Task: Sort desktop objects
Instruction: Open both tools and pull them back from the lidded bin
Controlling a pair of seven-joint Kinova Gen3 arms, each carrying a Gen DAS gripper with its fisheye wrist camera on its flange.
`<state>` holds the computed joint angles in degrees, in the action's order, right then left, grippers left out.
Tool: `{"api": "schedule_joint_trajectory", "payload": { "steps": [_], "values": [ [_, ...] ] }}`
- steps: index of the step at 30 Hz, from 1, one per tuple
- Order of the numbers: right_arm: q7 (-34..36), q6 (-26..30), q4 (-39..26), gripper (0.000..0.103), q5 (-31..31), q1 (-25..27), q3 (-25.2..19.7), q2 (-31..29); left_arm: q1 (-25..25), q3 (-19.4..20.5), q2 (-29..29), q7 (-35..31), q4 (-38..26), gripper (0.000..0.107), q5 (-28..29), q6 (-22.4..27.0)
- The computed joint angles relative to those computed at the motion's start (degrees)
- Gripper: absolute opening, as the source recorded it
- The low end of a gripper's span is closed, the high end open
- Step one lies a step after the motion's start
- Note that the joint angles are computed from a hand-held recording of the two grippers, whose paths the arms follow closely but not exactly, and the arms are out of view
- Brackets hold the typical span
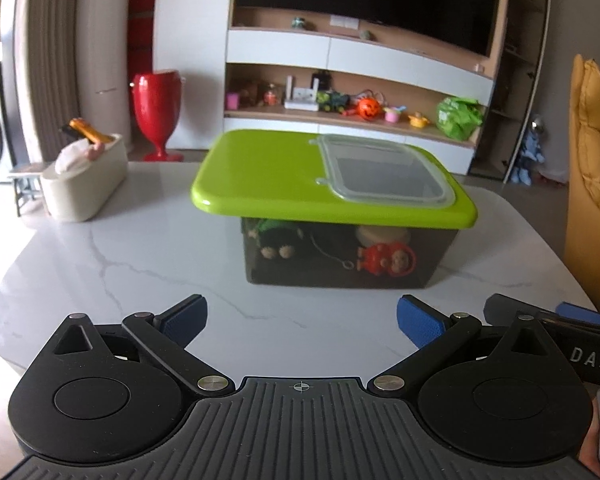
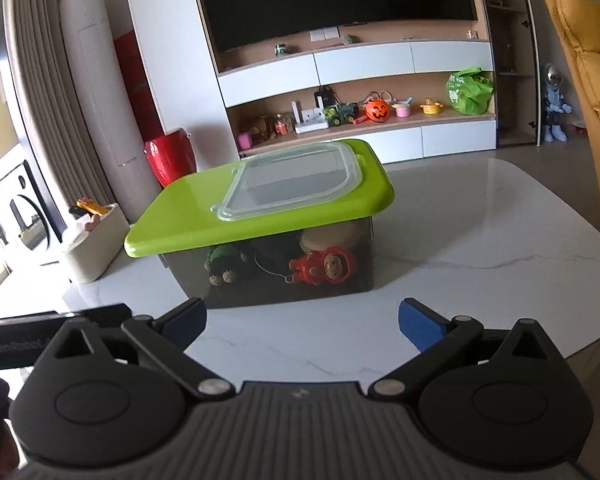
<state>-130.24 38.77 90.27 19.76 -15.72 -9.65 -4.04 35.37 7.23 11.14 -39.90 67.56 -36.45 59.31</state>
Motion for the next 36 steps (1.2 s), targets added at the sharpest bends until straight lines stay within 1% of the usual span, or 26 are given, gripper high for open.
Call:
{"api": "schedule_joint_trajectory", "payload": {
  "steps": [1, 2, 3, 5, 6, 9, 10, 11, 12, 13, 15, 16, 18, 19, 20, 21, 22, 23, 25, 26, 27, 28, 30, 33, 36],
  "values": [
    [-2.32, 1.81, -0.94, 0.103, 2.28, 0.21, -1.38, 0.36, 0.39, -0.21, -0.31, 0.91, 0.41, 0.103, -0.92, 0.03],
    [-4.02, 3.64, -1.96, 0.103, 4.0, -0.47, -1.7, 0.73, 0.93, -0.42, -0.62, 2.31, 0.87, 0.103, -2.4, 0.28],
    [-4.81, 5.31, -3.12, 0.103, 4.79, -1.8, -0.96, 1.07, 1.38, -0.51, -0.72, 3.65, 1.04, 0.103, -3.81, 0.83],
    [-3.76, 5.85, -3.96, 0.103, 3.56, -6.18, 3.5, 0.96, 1.89, -0.58, -0.65, 5.16, 0.55, 0.103, -5.26, 2.78],
    [-1.96, 4.72, -3.53, 0.103, 1.55, -8.09, 6.15, 0.38, 1.54, -0.34, -1.02, 5.82, 0.92, 0.103, -5.31, 2.69],
    [4.97, -1.64, -0.42, 0.103, -5.19, -14.04, 13.51, -1.7, 0.46, 0.06, -2.67, 7.78, 2.99, 0.103, -5.32, 1.02],
    [6.87, -2.68, 0.3, 0.103, -6.33, -15.13, 14.5, -2.3, 0.14, 0.31, -3.08, 8.31, 3.59, 0.103, -5.61, 0.59],
    [7.84, -2.78, 0.43, 0.103, -6.55, -15.21, 14.43, -2.28, 0.03, 0.57, -3.39, 8.98, 3.97, 0.103, -6.32, 0.71],
    [7.87, -1.96, -0.03, 0.103, -5.83, -14.35, 13.3, -1.72, 0.04, 0.85, -3.42, 9.68, 4.06, 0.103, -7.2, 1.19],
    [6.98, -0.2, -1.05, 0.103, -4.18, -12.58, 11.11, -0.76, 0.08, 1.13, -3.27, 10.15, 3.9, 0.103, -7.93, 1.95],
    [2.88, 4.19, -3.37, 0.103, 0.48, -8.86, 5.81, 0.77, 0.42, 1.38, -2.78, 11.25, 3.7, 0.103, -9.74, 3.43],
    [0.68, 5.44, -3.89, 0.103, 2.81, -6.92, 3.15, 1.26, 0.49, 1.48, -2.4, 11.14, 3.32, 0.103, -10.05, 4.31],
    [-3.96, 7.33, -4.39, 0.103, 7.47, -3.25, -2.16, 1.79, -0.06, 1.48, -2.25, 9.99, 3.37, 0.103, -9.18, 4.18],
    [-5.58, 8.24, -4.7, 0.103, 8.89, -1.43, -4.56, 1.91, -0.33, 1.52, -2.2, 9.42, 3.25, 0.103, -8.4, 4.1],
    [-6.27, 9.18, -5.13, 0.103, 9.37, -0.38, -5.9, 1.95, -0.62, 1.55, -2.24, 8.8, 3.26, 0.103, -7.54, 3.9],
    [-6.02, 10.4, -5.96, 0.103, 8.92, -0.16, -6.17, 2.07, -0.63, 1.74, -2.24, 7.71, 2.83, 0.103, -6.89, 4.36],
    [-4.84, 11.64, -7.09, 0.103, 7.54, -0.65, -5.39, 2.4, -0.59, 1.92, -2.21, 6.6, 2.34, 0.103, -6.25, 4.89],
    [-2.78, 12.68, -8.21, 0.103, 5.22, -1.94, -3.54, 2.65, -0.53, 2.09, -2.18, 5.49, 1.85, 0.103, -5.66, 5.44],
    [0.97, 14.45, -9.97, 0.103, 0.56, -5.97, 1.55, 2.98, 0.33, 2.31, -2.62, 4.53, 1.81, 0.103, -6.55, 5.88],
    [2.55, 14.79, -10.35, 0.103, -1.77, -6.96, 3.36, 2.73, 0.92, 2.35, -2.9, 4.91, 2.15, 0.103, -7.81, 5.89],
    [3.53, 14.93, -10.5, 0.103, -3.53, -7.0, 4.1, 2.25, 1.45, 2.45, -3.18, 5.36, 2.53, 0.103, -9.16, 5.88],
    [3.81, 15.05, -10.57, 0.103, -4.37, -6.31, 3.79, 1.8, 1.79, 2.55, -3.3, 5.85, 2.74, 0.103, -10.24, 6.02],
    [2.93, 15.59, -10.82, 0.103, -3.25, -3.51, 0.77, 1.57, 1.37, 2.56, -3.46, 6.2, 2.99, 0.103, -10.35, 5.56],
    [0.83, 17.38, -11.41, 0.103, 0.26, -2.7, -1.67, 2.17, -0.41, 2.53, -3.6, 5.26, 2.89, 0.103, -6.85, 4.45],
    [1.84, 18.24, -11.74, 0.103, 1.49, 3.47, -8.84, 3.03, -1.4, 2.68, -3.66, 4.07, 3.02, 0.103, -4.14, 3.34]
  ]
}}
